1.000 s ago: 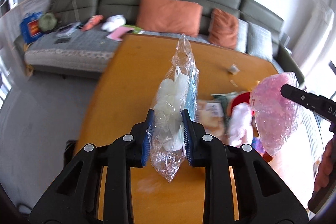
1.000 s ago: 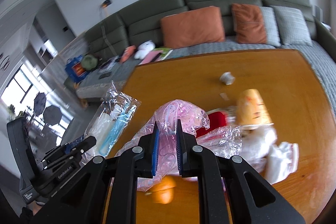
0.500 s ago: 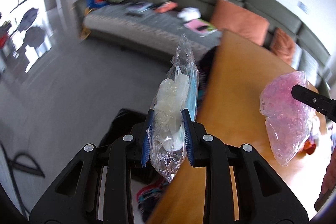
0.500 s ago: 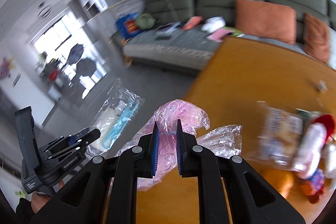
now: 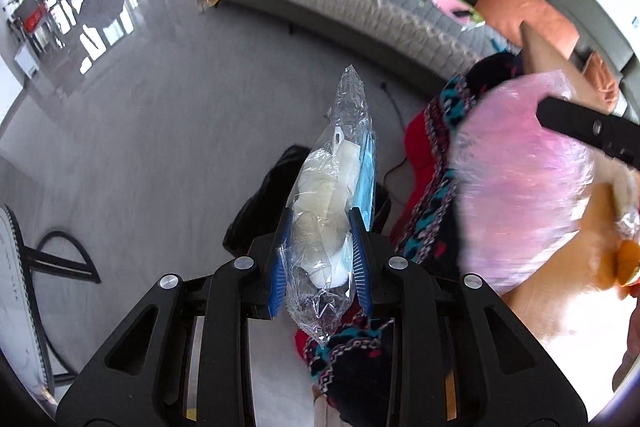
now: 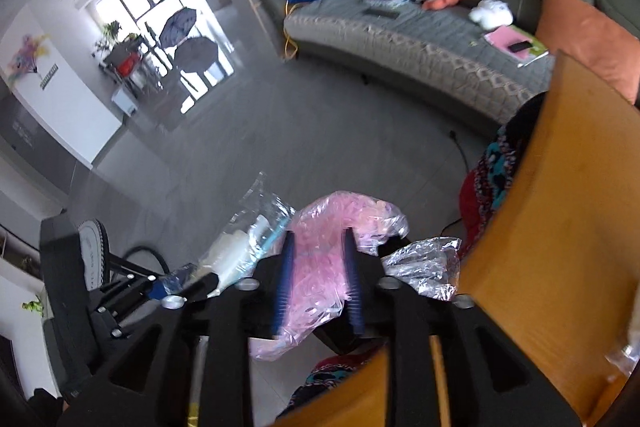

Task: Collect trash
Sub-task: 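Carry both bags to the black bin and open both tools to drop them, then move both tools back over the table toward the bread package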

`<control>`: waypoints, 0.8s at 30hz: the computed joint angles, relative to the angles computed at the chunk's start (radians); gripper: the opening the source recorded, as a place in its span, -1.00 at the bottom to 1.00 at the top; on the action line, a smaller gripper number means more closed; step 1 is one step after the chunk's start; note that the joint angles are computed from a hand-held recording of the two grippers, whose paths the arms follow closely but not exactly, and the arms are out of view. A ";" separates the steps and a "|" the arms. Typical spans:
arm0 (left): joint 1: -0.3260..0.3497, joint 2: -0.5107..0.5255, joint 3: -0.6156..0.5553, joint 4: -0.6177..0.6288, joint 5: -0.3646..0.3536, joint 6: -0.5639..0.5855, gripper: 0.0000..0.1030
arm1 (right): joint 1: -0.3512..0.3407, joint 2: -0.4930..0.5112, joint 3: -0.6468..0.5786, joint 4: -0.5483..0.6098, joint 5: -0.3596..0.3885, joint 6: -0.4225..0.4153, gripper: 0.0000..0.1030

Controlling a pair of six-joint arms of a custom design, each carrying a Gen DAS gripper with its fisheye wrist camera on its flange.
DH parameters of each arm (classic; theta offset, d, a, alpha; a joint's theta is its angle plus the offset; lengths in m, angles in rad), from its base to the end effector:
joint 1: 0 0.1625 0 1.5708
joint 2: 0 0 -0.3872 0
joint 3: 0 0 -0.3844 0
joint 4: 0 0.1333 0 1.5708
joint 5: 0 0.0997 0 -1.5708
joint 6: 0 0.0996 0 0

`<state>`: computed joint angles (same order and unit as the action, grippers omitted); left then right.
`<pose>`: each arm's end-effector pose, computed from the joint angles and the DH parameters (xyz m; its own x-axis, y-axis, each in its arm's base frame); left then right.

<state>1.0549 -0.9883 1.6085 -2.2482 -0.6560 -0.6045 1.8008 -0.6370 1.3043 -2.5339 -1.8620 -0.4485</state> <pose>-0.1256 -0.6517 0.2075 -0.7349 -0.2784 -0.6184 0.0910 0.8632 -0.4967 0.2698 -0.6931 0.0927 -0.7631 -0.5272 0.3739 -0.6092 0.7799 -0.1436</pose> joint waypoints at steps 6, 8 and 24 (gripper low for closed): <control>0.054 0.022 -0.051 0.032 0.014 -0.043 0.90 | 0.023 0.088 -0.087 -0.010 -0.054 -0.001 0.09; 0.059 0.016 -0.051 0.039 0.019 -0.057 0.90 | 0.023 0.099 -0.098 -0.013 -0.057 -0.004 0.16; 0.004 -0.007 -0.023 0.054 -0.028 -0.095 0.89 | 0.001 0.042 -0.060 -0.079 -0.033 0.002 0.52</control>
